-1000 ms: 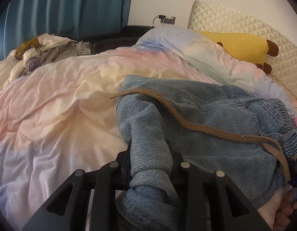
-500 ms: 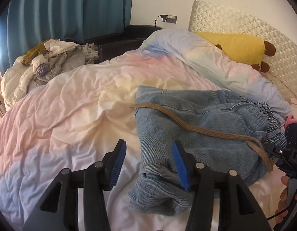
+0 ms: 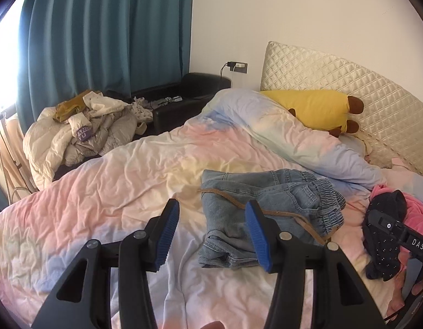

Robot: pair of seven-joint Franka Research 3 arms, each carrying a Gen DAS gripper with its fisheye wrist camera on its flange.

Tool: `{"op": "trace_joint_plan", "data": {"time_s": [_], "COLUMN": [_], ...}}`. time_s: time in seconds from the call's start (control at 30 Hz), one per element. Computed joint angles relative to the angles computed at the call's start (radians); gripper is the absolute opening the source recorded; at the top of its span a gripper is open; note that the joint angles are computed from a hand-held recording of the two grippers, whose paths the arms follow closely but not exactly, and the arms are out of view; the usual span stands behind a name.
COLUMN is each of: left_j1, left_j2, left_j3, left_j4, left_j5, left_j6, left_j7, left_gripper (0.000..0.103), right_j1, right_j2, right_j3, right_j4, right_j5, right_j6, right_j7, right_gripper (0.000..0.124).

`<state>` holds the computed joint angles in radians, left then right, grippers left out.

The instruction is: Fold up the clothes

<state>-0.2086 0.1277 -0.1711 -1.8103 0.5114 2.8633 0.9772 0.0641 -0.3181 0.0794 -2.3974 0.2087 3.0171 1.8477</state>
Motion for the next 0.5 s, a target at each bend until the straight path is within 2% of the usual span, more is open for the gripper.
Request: {"op": "trace_joint_plan", "data": {"time_s": [0.17, 0.5], "left_j1": [0.013, 0.030], "left_j2": [-0.151, -0.466], "left_j3": [-0.012, -0.019], "left_j4": [-0.131, -0.408], "left_j5": [-0.007, -0.104], "left_j6": [-0.007, -0.003], "left_j7": [-0.005, 0.069], "left_gripper": [0.052, 0.052], "right_j1": [-0.064, -0.062], "right_j2": [-0.122, -0.304], "right_j3": [0.103, 0.194], "right_j4": [-0.020, -0.070], "right_j5": [-0.111, -0.197], "right_j6": [-0.090, -0.181], "right_j7": [0.085, 0.228], "right_gripper": [0.079, 0.079]}}
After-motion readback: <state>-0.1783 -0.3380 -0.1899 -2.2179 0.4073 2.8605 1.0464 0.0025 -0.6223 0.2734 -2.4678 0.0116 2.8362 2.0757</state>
